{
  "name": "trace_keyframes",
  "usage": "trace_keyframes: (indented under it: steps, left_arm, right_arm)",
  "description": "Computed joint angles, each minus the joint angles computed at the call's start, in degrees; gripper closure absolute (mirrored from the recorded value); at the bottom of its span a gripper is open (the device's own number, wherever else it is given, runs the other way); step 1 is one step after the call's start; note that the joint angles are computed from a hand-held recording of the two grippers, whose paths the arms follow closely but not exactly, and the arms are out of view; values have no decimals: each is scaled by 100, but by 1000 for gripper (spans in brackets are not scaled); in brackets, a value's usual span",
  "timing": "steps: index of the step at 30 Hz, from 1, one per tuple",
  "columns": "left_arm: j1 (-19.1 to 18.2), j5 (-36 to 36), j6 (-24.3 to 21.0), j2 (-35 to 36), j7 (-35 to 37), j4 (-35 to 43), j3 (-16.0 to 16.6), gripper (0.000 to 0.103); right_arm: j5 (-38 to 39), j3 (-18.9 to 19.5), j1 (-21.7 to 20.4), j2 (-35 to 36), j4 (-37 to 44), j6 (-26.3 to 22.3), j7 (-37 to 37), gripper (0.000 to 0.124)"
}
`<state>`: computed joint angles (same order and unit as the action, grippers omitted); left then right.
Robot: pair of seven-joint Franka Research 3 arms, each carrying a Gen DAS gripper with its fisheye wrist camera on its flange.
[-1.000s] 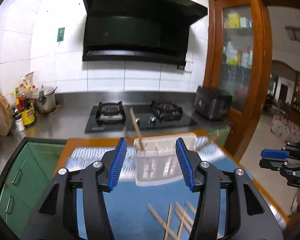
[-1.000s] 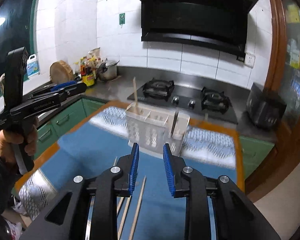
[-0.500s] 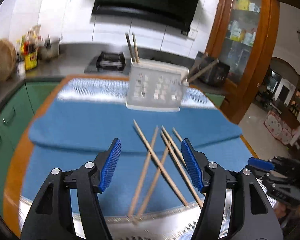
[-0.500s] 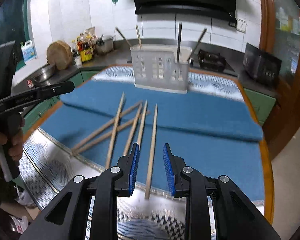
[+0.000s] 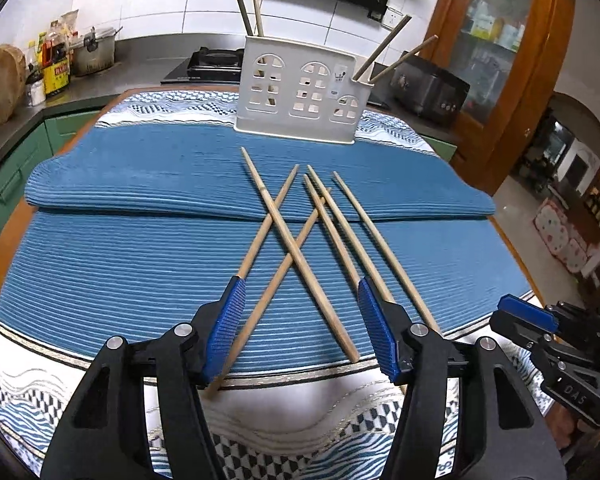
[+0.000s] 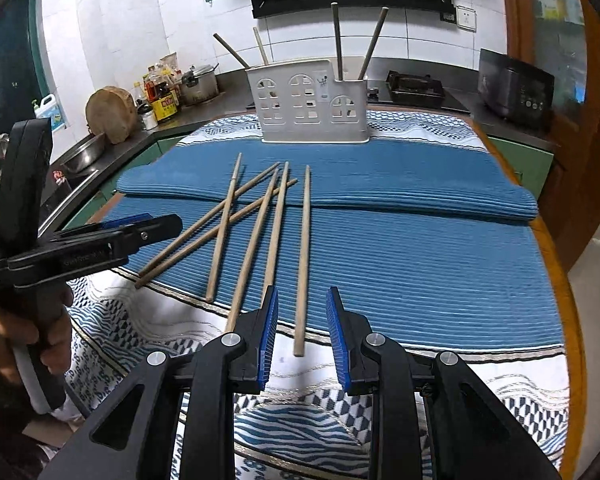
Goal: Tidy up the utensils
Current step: 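Move both open tools down to the remaining chopsticks on the towel, then close the right tool on a chopstick and lift it upright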
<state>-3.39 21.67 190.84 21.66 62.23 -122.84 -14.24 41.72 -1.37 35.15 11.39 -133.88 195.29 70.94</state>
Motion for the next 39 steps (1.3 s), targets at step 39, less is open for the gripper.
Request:
trace_keyframes:
  steps: [39]
  left_arm:
    - [1680,1306,386,-35,-1099,-449,-635,45]
  right_arm:
    - [-3130,-1913,1591,1961,2261,-1704,3072,116]
